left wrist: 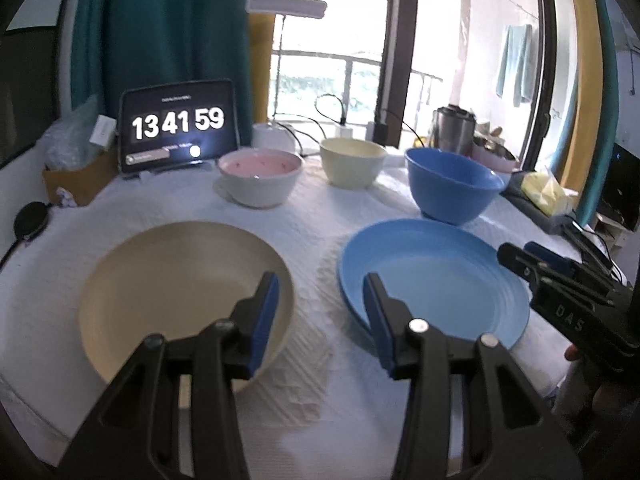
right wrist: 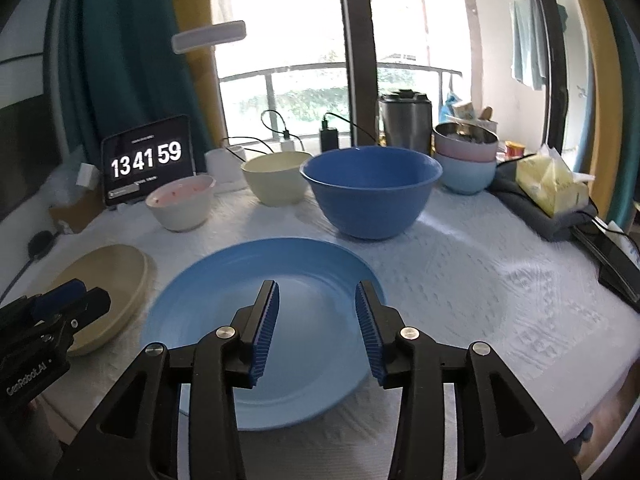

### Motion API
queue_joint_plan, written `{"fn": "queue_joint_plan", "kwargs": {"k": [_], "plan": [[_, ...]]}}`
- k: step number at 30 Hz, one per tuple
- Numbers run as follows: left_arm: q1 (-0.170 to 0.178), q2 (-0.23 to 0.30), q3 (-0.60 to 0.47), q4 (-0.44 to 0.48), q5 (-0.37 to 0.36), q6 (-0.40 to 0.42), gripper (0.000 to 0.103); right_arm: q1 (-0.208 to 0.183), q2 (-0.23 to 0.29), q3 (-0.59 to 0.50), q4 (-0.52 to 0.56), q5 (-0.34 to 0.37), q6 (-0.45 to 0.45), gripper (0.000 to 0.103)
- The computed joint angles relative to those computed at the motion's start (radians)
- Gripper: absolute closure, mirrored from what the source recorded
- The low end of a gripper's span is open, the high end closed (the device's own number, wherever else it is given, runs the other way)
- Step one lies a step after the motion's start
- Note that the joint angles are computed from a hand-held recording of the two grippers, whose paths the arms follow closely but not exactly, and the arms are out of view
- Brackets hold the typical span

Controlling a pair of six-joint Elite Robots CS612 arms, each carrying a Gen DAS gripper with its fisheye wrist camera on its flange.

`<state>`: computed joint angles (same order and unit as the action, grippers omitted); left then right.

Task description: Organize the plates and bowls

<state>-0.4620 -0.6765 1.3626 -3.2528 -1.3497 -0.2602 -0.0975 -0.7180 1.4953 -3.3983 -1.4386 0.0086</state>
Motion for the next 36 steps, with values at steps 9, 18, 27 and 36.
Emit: {"fn": "queue_joint_plan", "kwargs": {"k": [9, 18, 27, 36], "plan": [[0.016, -0.004, 0.014, -0.026, 0.051, -0.026, 0.057, 0.016, -0.003, -0.006, 0.007, 0.030, -0.027, 0.061], [0.033, -0.008, 0.028, -0.042, 0.104, -0.054, 0.057, 0.036, 0.003, -0.030, 0.030, 0.053, -0.052, 0.060], [0.055, -0.011, 0.044, -0.046, 0.153, -0.092, 0.057, 0.056, 0.013, -0.058, 0.054, 0.073, -0.077, 0.060], [0.076, -0.017, 0.062, -0.037, 0.211, -0.134, 0.057, 0.073, 0.031, -0.097, 0.092, 0.104, -0.100, 0.060]]}}
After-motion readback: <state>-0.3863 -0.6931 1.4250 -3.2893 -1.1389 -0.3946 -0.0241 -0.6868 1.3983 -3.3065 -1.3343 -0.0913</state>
